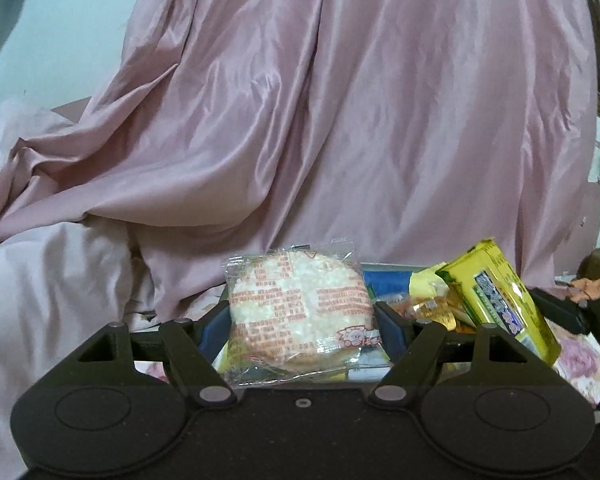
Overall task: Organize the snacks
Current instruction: 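Lift the bun with left gripper while right gripper carries candy bar over the tray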
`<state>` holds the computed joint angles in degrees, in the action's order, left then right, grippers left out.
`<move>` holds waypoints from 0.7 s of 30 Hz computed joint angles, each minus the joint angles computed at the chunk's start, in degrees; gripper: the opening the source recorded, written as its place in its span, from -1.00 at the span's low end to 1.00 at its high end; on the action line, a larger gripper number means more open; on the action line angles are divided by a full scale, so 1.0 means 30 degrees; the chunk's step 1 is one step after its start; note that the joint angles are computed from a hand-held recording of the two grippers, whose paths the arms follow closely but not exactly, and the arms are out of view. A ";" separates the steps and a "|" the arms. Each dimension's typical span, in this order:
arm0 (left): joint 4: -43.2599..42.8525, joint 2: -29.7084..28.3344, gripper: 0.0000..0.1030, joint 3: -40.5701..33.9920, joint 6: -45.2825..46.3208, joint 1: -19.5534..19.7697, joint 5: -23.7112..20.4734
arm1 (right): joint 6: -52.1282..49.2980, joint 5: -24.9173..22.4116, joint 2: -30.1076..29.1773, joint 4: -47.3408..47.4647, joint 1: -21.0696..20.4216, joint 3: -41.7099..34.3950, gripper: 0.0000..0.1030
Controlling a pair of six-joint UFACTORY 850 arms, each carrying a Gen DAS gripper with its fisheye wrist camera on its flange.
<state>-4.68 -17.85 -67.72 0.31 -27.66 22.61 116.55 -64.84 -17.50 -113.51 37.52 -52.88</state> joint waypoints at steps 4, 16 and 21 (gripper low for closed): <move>-0.1531 -0.0990 0.48 -0.1446 0.1244 -0.0390 -0.0673 | 0.1623 0.0348 0.0139 -0.0930 -0.0792 0.0247 -0.01; -0.6017 -0.4256 0.48 -0.5540 0.4106 -0.0917 -0.2295 | 0.6943 0.1877 -0.0243 -0.4189 -0.3280 0.0319 0.00; -0.6034 -0.5104 0.48 -0.6329 0.4625 -0.0976 -0.2607 | 0.8392 0.2973 -0.0641 -0.4830 -0.4012 0.0175 0.00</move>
